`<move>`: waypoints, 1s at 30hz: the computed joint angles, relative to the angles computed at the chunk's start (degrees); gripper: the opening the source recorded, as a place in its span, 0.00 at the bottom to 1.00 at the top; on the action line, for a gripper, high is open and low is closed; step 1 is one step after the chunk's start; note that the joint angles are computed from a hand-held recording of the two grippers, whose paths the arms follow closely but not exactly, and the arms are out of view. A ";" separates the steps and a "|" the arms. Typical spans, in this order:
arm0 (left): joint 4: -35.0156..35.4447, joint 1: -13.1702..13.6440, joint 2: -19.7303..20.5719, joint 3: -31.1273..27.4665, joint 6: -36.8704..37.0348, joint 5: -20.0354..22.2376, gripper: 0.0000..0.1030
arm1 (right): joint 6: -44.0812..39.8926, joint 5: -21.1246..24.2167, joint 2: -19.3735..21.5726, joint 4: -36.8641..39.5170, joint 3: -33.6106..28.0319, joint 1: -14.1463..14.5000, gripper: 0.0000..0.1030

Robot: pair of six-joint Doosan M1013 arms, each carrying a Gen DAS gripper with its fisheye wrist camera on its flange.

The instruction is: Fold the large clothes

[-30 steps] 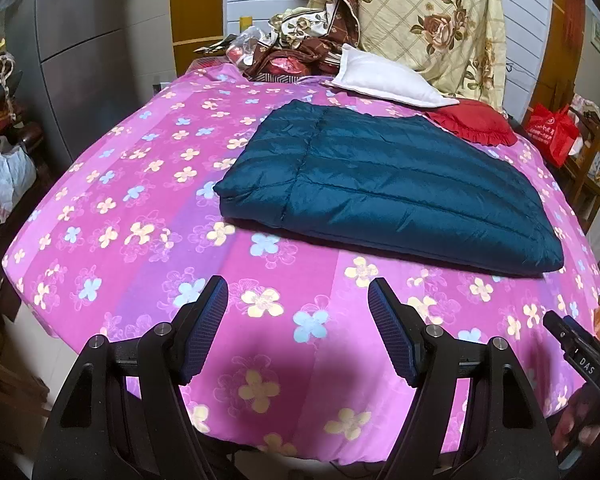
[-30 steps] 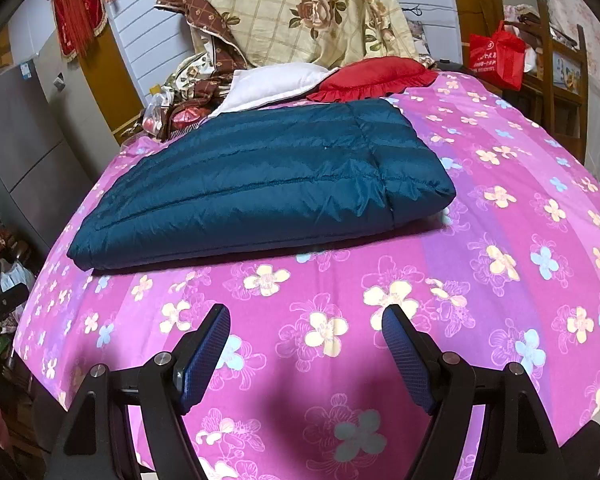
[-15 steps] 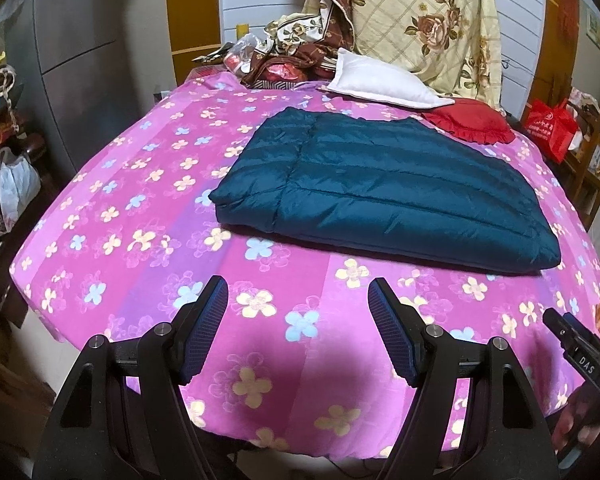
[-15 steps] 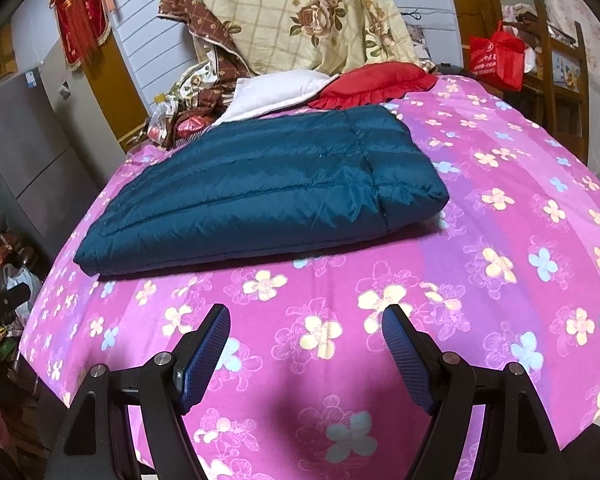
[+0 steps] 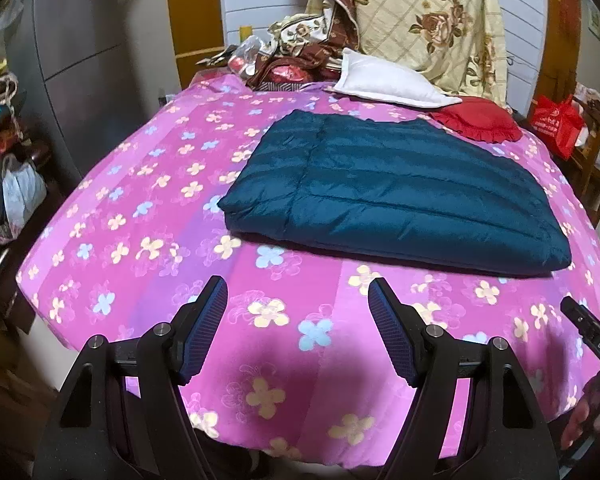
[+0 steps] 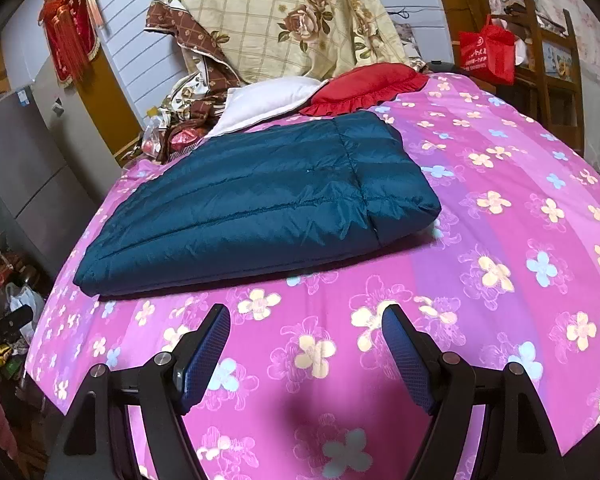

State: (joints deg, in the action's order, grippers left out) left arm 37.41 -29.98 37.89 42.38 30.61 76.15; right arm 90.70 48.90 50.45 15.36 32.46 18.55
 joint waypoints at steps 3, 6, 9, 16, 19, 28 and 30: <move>-1.00 0.54 -0.39 1.07 -1.06 -0.92 0.71 | 0.24 0.54 0.73 -1.13 -1.37 0.39 0.74; -1.64 0.84 -0.65 1.71 -1.59 -1.55 0.71 | -0.20 1.44 1.35 -1.29 -2.50 0.67 0.74; -1.56 0.86 -0.62 1.74 -1.69 -1.51 0.71 | -0.90 1.65 1.45 -1.25 -2.50 0.95 0.74; -1.98 0.86 0.02 0.89 -0.98 -0.95 0.71 | -1.62 0.99 1.06 -1.42 -1.44 0.85 0.74; -2.01 0.68 0.54 0.00 -0.31 -0.46 0.71 | -1.21 0.82 0.97 -0.83 -1.14 0.54 0.74; -2.65 1.15 2.04 -2.35 1.62 0.80 0.71 | -1.69 2.54 2.08 -0.53 -3.39 0.08 0.74; -2.52 1.52 2.13 -2.46 1.30 0.83 0.71 | -1.59 3.68 2.83 -0.82 -5.19 0.01 0.74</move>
State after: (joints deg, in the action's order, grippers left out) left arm 34.89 -28.47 40.02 39.93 31.91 76.98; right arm 89.10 52.58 53.28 14.54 27.27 18.57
